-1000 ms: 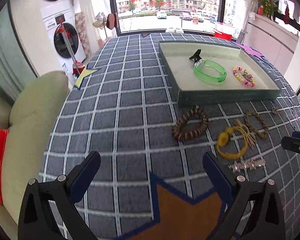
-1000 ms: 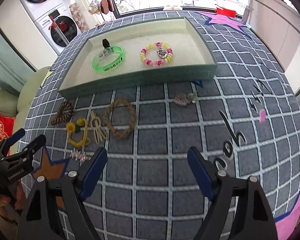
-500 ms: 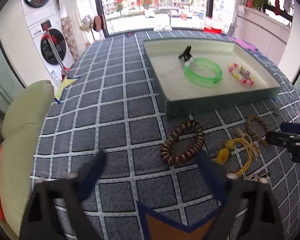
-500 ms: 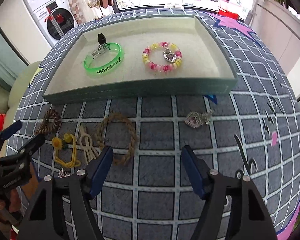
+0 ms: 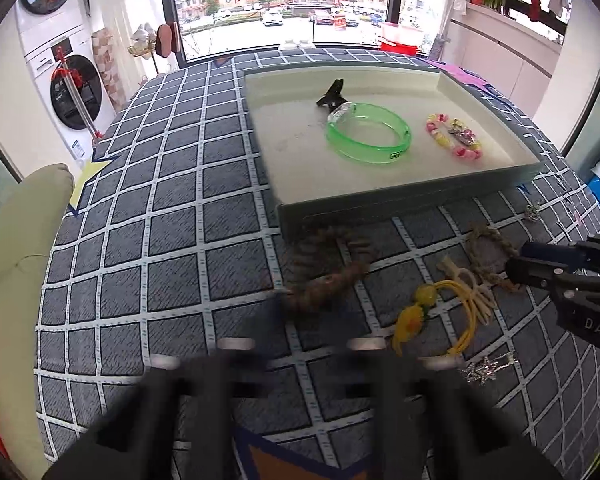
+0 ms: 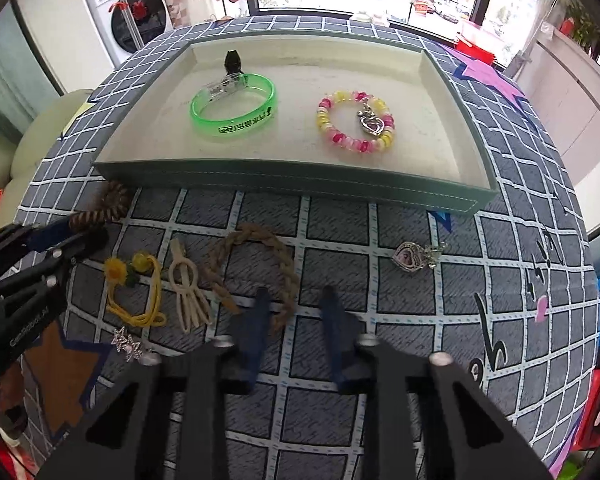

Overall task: Organize jewelry
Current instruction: 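Grasp the brown wooden bead bracelet with the left tool while the right grasps the braided bracelet, then carry the wooden bead bracelet into the tray with the left tool while the right carries the braided bracelet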

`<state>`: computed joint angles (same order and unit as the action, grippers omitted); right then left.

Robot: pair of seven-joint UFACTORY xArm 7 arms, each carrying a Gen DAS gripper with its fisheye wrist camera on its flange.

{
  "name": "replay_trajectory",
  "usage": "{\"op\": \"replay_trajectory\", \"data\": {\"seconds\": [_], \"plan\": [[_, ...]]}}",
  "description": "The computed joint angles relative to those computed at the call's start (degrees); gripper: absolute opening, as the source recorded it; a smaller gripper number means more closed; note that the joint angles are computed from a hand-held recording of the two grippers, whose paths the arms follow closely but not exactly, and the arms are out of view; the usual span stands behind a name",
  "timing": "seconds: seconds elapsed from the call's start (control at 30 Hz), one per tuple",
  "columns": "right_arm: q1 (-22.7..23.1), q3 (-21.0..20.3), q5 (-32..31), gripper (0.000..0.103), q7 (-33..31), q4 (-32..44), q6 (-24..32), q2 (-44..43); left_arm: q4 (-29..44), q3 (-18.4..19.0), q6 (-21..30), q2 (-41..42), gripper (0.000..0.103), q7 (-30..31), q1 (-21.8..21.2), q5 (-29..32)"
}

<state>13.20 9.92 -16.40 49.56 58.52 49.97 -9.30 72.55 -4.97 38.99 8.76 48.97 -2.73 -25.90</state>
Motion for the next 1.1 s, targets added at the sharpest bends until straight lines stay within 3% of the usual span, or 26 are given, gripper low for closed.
{"op": "replay_trajectory", "data": {"seconds": [0.1,0.7,0.9,1.1], "plan": [[-0.06,0.07,-0.37,0.008,0.7,-0.73,-0.64,-0.59,0.3,0.09,1.8,-0.27,0.024,-0.41,0.51,-1.59],[-1.7,1.0,3.27,0.007,-0.39,-5.32,-5.45,-9.98,-2.44,2.8,3.4,-7.79,0.024,3.58,1.11,-8.03],[-2.95,0.71,4.35,0.007,-1.83,-5.92,-6.84,-12.56,0.6,3.17,6.17,-7.94,0.024,0.99,0.45,-8.23],[-4.88,-0.28,4.79,0.007,-3.73,-4.25,-7.77,-12.3,4.44,1.98,4.95,-5.61,0.024,-3.08,-1.02,-6.05]]}}
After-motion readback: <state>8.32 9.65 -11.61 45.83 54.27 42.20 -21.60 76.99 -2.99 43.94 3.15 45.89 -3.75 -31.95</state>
